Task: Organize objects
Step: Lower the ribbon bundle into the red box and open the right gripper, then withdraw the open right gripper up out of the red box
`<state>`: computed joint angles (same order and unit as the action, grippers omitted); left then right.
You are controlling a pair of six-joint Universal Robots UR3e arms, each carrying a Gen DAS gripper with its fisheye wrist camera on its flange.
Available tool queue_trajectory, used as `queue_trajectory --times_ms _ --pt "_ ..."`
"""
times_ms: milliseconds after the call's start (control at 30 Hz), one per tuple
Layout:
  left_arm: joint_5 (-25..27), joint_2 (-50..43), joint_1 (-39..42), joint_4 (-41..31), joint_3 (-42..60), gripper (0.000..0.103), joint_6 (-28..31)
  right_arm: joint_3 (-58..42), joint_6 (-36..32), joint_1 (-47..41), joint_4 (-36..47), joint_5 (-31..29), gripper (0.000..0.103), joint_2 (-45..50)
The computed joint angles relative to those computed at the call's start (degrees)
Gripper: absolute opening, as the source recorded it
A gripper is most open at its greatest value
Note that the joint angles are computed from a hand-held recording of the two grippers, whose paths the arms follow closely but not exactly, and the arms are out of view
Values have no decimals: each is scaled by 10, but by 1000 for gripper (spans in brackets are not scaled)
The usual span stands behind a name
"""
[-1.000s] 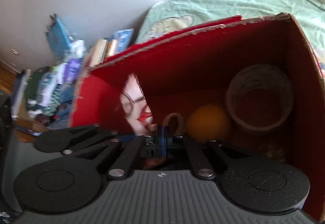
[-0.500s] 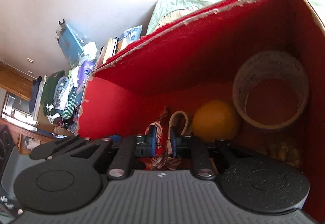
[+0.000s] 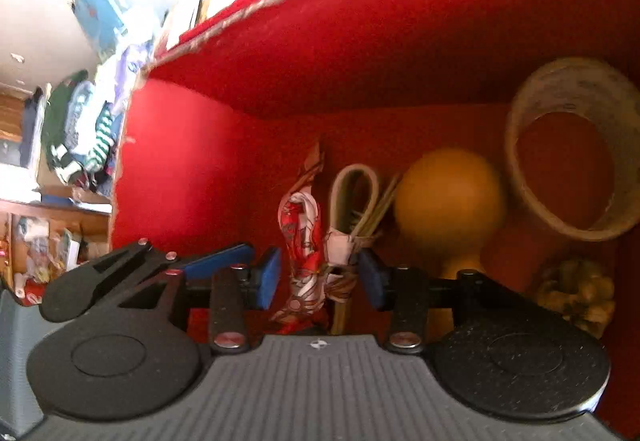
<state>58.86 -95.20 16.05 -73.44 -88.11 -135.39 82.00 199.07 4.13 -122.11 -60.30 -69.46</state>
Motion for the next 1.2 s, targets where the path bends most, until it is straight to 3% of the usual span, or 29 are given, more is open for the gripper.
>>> queue_trajectory --times_ms 100,200,367,467,600,767,900,1000,1100,1200 --pt "-3 -2 1 -8 0 64 2 -68 -16 24 55 -37 45 30" --pt "0 2 -2 -10 -2 64 0 -94 2 40 73 -75 30 41" --pt "9 9 -10 11 -15 66 -9 -60 74 95 -5 -215 21 12" --pt "15 11 -14 19 -18 68 -14 -78 78 107 5 -231 21 22" --pt "40 12 -31 42 -20 68 -27 -81 83 89 18 -196 26 26" --pt "69 14 -48 65 -24 68 -46 49 144 75 -124 -182 26 -41" --pt "108 24 -71 103 -35 68 -72 111 172 95 -185 -232 34 -93" --pt "118 41 -79 128 -50 79 -91 173 169 95 -209 -275 34 -152" --pt "139 55 -93 148 -55 80 -112 190 181 121 -218 -343 45 -171" --pt "154 76 -103 168 -73 83 -128 205 182 147 -234 -403 45 -187"
